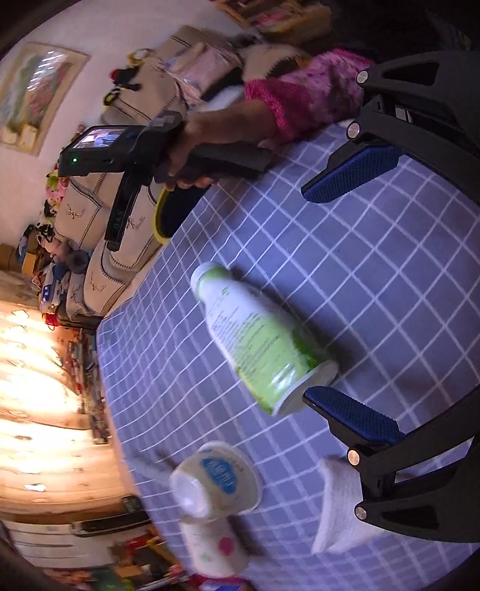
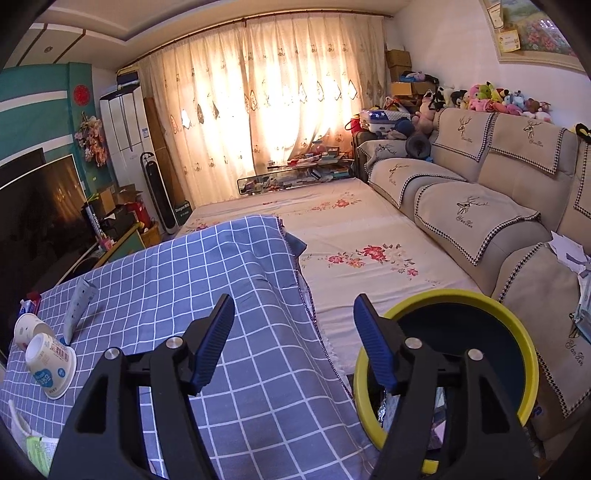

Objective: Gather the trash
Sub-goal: 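Grasp the green-labelled white bottle with the left gripper, then carry the bottle over the bin and open the left gripper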

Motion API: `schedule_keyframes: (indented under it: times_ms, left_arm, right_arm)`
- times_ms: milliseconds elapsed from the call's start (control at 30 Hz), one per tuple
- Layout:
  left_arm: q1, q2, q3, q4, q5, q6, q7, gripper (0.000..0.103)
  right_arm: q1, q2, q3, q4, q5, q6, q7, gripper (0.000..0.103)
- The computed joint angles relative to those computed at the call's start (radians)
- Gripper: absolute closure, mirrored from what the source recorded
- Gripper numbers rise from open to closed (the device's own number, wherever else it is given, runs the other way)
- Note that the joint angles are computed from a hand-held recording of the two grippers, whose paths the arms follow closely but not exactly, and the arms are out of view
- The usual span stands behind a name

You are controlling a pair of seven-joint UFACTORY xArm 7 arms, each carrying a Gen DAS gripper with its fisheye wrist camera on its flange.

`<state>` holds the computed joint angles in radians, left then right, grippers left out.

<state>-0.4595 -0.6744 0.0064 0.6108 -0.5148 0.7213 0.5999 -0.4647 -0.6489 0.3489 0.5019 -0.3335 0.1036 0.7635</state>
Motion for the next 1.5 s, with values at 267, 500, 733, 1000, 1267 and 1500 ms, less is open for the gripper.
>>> schedule_keyframes:
  times_ms: [267,500,733,1000,1267,1500]
  left_arm:
    - [-0.007,0.117,0.04,0.089,0.015,-0.046,0.095,0.005]
    - [0.012,0.238,-0.004,0.141,-0.031,-0.039,0.156,0.005]
    - [0.036,0.265,-0.052,0.131,-0.025,-0.072,0.121,0.033]
    - [0.027,0.252,-0.074,0.109,-0.025,-0.114,0.069,0.05]
    - [-0.005,0.276,-0.082,0.152,-0.005,-0.133,0.006,0.051]
    - [-0.062,0.38,-0.12,0.266,-0.042,-0.16,0.009,0.051]
  right_arm:
    - [-0.005,-0.004,0.0,-0.004,0.004,-0.004,0.003,0.039]
    - [0.011,0.006,-0.013,0.001,0.008,0.003,-0.006,0.037]
    - [0.026,0.008,-0.021,-0.002,0.014,-0.002,-0.008,0.036]
    - [0.059,-0.001,-0.059,-0.014,0.042,-0.018,-0.027,0.036]
    - [0.164,-0.169,-0.21,-0.105,0.147,-0.024,-0.125,0.036]
    - [0.08,-0.414,-0.286,-0.203,0.188,0.061,-0.219,0.035]
